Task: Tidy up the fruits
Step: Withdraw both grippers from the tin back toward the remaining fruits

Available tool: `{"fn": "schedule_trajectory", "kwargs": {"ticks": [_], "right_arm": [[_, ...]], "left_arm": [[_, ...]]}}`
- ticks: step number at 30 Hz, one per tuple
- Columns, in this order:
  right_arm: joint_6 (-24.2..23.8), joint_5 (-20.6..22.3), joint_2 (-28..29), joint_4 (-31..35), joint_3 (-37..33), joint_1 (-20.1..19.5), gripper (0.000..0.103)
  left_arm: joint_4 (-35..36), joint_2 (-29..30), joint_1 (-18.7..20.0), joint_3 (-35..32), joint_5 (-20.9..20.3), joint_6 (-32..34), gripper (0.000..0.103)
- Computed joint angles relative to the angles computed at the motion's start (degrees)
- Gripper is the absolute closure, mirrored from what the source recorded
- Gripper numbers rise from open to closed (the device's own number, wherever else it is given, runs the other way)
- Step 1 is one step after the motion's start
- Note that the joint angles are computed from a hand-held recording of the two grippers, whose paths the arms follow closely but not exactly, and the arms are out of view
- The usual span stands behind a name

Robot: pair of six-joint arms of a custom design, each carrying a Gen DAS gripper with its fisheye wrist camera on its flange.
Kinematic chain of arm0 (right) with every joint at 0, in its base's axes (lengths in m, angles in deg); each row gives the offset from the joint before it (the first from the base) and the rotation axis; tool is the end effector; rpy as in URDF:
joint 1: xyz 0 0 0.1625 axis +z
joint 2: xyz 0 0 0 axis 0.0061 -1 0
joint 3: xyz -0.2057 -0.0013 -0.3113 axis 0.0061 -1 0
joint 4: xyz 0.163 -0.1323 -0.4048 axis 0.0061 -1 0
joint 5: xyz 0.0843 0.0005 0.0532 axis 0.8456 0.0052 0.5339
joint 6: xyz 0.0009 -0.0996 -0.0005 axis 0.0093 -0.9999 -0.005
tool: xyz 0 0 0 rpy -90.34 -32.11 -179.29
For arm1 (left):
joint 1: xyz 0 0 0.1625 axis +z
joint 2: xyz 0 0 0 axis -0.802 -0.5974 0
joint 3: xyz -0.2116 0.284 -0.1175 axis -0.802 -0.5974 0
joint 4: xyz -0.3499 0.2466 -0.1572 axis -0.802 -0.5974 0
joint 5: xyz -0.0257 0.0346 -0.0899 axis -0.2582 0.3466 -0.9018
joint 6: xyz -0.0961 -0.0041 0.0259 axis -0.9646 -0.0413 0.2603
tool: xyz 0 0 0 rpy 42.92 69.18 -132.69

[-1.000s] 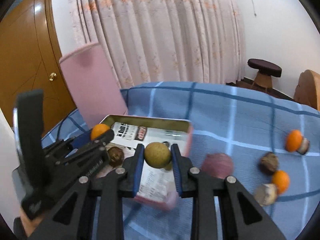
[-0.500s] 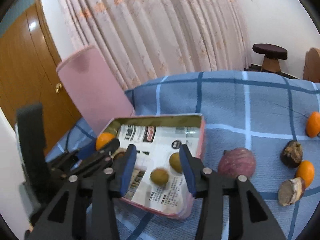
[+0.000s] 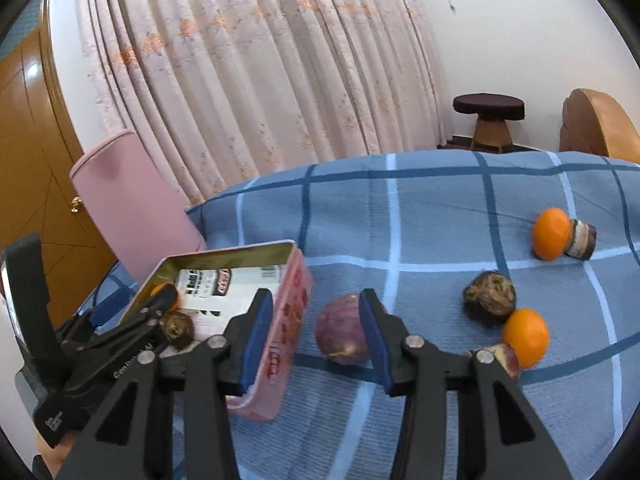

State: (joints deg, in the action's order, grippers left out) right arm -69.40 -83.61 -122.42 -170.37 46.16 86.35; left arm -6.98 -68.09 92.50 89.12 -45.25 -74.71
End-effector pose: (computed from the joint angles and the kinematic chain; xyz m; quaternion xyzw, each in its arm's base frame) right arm 0.1076 -0.6526 0.2240 0.3462 -0.8889 0.2927 0.0664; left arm -0.2957 -0.5402 0.0540 -0.0496 0.7155 -0.5074 0.4777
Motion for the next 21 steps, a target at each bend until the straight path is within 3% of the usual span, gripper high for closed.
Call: {"fn": "schedule_trajectory", "kwargs": {"ticks": [12,18,21], "right_arm": [[-3.46,-0.13,-2.08,-3.51,2.03,-1.29,0.048],[-2.64,-0.04,-2.87,-2.95,1.10,-2.65,0.048],[-3.25,-0.38,-3.32,-3.58,1.07,-3.34,0.048]], "left_arm": [[8.87,2.29,-0.91,-2.54,1.70,-9.04,0.029],[3.52,2.62,-1.67,-1.67,2.33,-5.58,0.029],[-2.61,3.00,-2.07,-0.91,2.62,-0.10,0.029]]}}
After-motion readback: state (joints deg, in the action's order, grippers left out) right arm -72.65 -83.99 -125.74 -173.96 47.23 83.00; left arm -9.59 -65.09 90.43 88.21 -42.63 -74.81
